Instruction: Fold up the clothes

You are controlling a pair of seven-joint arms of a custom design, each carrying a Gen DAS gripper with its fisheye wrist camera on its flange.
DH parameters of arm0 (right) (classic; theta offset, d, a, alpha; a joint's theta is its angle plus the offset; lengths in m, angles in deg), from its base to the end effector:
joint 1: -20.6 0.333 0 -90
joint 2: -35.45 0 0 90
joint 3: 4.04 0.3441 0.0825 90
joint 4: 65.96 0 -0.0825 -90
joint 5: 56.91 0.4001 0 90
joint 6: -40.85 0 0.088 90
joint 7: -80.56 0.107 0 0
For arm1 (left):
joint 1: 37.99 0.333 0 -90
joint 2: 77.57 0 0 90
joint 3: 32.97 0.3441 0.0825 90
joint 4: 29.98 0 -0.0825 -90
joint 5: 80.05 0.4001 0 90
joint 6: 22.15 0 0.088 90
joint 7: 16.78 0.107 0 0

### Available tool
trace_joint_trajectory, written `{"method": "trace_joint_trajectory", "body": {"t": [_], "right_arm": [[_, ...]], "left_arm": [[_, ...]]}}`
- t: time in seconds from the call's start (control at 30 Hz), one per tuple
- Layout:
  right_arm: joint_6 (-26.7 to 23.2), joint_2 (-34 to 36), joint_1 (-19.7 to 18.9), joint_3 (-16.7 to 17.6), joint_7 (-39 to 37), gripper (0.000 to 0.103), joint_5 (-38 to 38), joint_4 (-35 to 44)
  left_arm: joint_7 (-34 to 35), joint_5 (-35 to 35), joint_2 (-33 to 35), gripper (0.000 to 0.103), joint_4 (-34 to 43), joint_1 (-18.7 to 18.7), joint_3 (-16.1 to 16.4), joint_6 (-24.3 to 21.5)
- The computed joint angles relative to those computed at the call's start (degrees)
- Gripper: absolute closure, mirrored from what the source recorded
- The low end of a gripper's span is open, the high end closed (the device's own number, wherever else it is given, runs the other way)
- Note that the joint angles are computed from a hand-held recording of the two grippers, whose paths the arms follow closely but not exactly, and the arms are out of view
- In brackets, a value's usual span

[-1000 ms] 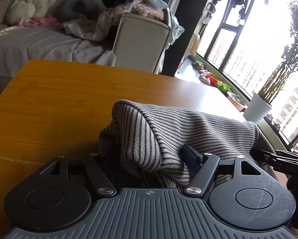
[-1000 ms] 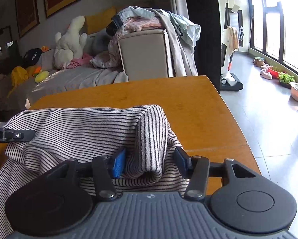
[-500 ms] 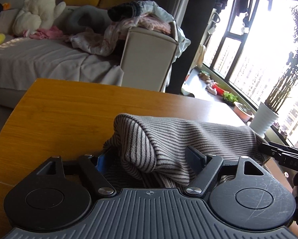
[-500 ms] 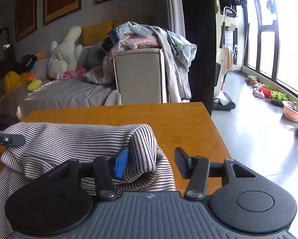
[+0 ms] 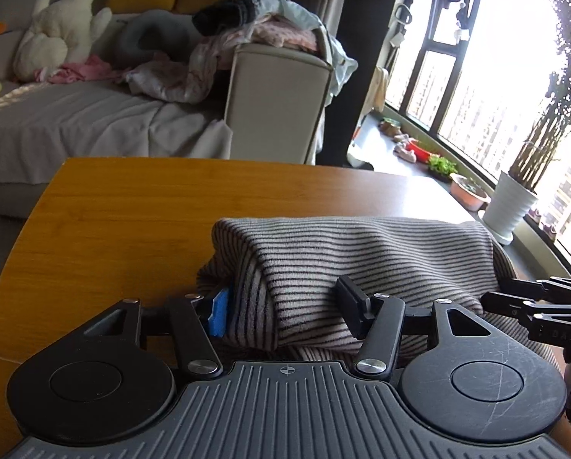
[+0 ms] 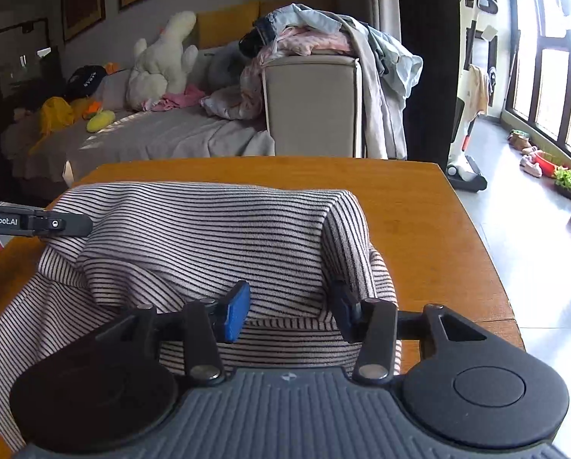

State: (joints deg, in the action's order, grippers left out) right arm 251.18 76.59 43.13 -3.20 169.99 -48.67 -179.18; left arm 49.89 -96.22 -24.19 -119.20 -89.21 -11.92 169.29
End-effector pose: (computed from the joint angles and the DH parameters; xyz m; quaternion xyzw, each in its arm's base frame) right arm 0.6254 0.2484 0.2252 -0.6971 0.5434 -0.2584 0.3898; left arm 0.6442 -0.4317 0.2366 -0.6001 0.6612 -0.4025 0.2016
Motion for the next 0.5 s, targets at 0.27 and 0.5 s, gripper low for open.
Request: {"method": "trace_joint_trajectory", "body": {"t": [0.27,0.5], "right_arm": [[2.1,-1.1,-1.6,0.5,1.5,0.056,-1.0,-3.3],[2.9,-2.2,-3.1,0.3,6.1,0.05,3.8,-6.2]], "left_arm": [[1.1,1.8,-1.1,0.039,-1.5,2.0,-2.3,-0.5],[0.1,1.6,-1.4,0.037,-2.4,0.2,-0.2,-1.3]]}}
